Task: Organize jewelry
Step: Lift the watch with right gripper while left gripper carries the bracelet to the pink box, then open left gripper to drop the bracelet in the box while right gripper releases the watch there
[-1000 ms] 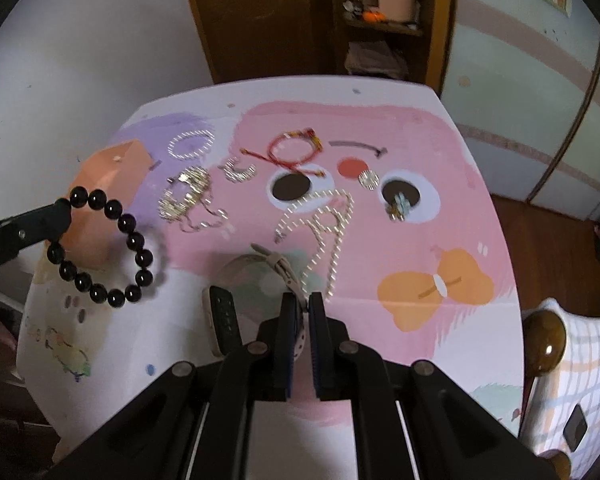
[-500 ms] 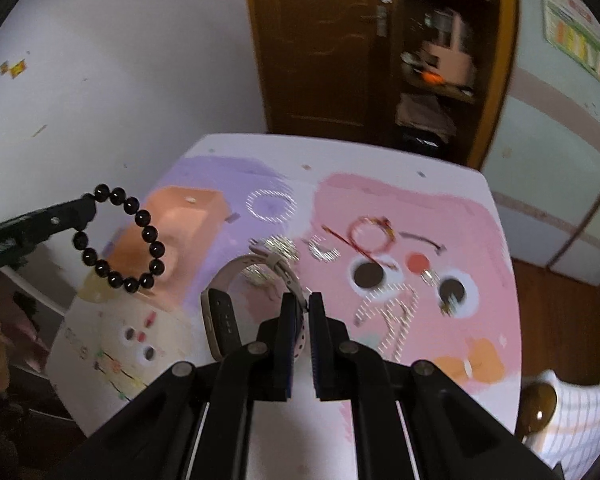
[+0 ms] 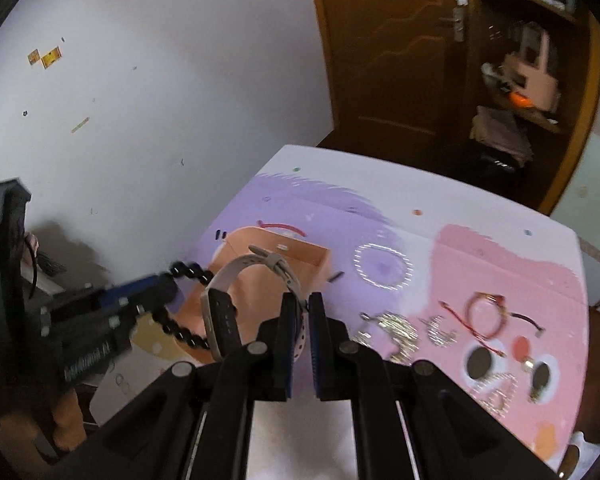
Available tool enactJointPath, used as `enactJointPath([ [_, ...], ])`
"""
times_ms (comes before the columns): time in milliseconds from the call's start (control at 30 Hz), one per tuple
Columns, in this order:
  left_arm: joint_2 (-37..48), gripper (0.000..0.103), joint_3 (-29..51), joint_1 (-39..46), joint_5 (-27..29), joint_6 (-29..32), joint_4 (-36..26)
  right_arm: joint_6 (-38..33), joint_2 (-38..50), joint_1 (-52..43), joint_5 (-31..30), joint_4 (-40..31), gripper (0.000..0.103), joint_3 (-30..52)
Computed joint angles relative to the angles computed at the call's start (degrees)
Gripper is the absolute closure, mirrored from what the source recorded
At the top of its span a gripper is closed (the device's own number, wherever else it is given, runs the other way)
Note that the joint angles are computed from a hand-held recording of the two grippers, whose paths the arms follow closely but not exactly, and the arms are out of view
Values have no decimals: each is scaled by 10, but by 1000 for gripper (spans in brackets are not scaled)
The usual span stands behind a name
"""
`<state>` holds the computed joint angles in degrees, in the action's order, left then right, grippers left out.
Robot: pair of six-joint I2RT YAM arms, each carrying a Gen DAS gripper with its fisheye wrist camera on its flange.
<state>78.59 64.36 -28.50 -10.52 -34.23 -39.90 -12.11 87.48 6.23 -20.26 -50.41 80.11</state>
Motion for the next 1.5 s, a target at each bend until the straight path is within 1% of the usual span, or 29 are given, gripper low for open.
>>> enactJointPath([
  [167, 53, 90, -19, 21, 45, 12, 45, 31, 65, 44, 27, 24, 97, 26],
  [233, 65, 90, -26, 25, 50, 16, 58, 39, 91, 56, 30, 29, 97, 36],
  [333, 77, 90, -31, 25, 49, 21, 74, 38, 114, 65, 33, 34, 97, 40],
  [467, 98, 90, -35, 31, 76, 25, 96, 34, 146, 78, 43, 31, 96, 54],
  [533, 97, 89, -41, 31, 84, 26, 103, 34, 156, 83, 57, 35, 96, 56],
  [600, 95, 79, -48, 28, 90, 28, 112, 34, 169, 82, 60, 33, 96, 65],
  [633, 94, 65, -52, 27, 91, 28, 116, 36, 175, 81, 60, 30, 96, 70],
  [667, 92, 49, -56, 26, 92, 26, 120, 35, 180, 81, 61, 30, 96, 74],
  [733, 81, 38, -64, 25, 84, 20, 126, 36, 190, 83, 69, 30, 96, 80],
  [800, 69, 37, -68, 22, 73, 18, 124, 36, 197, 87, 74, 27, 96, 84],
  [900, 56, 31, -72, 20, 54, 10, 114, 36, 210, 94, 77, 26, 96, 88],
  [1033, 36, 28, -77, 5, 19, 6, 95, 41, 223, 101, 72, 24, 92, 94],
  [1167, 19, 19, -74, -13, -13, 2, 75, 47, 231, 99, 64, 17, 91, 102],
  [1300, 9, 19, -68, -24, -28, -4, 60, 47, 223, 90, 58, 12, 88, 103],
  [1367, 7, 19, -67, -26, -28, -7, 59, 46, 220, 86, 56, 8, 85, 105],
  [1500, 8, 19, -56, -37, -35, -18, 45, 38, 208, 76, 42, -3, 84, 103],
])
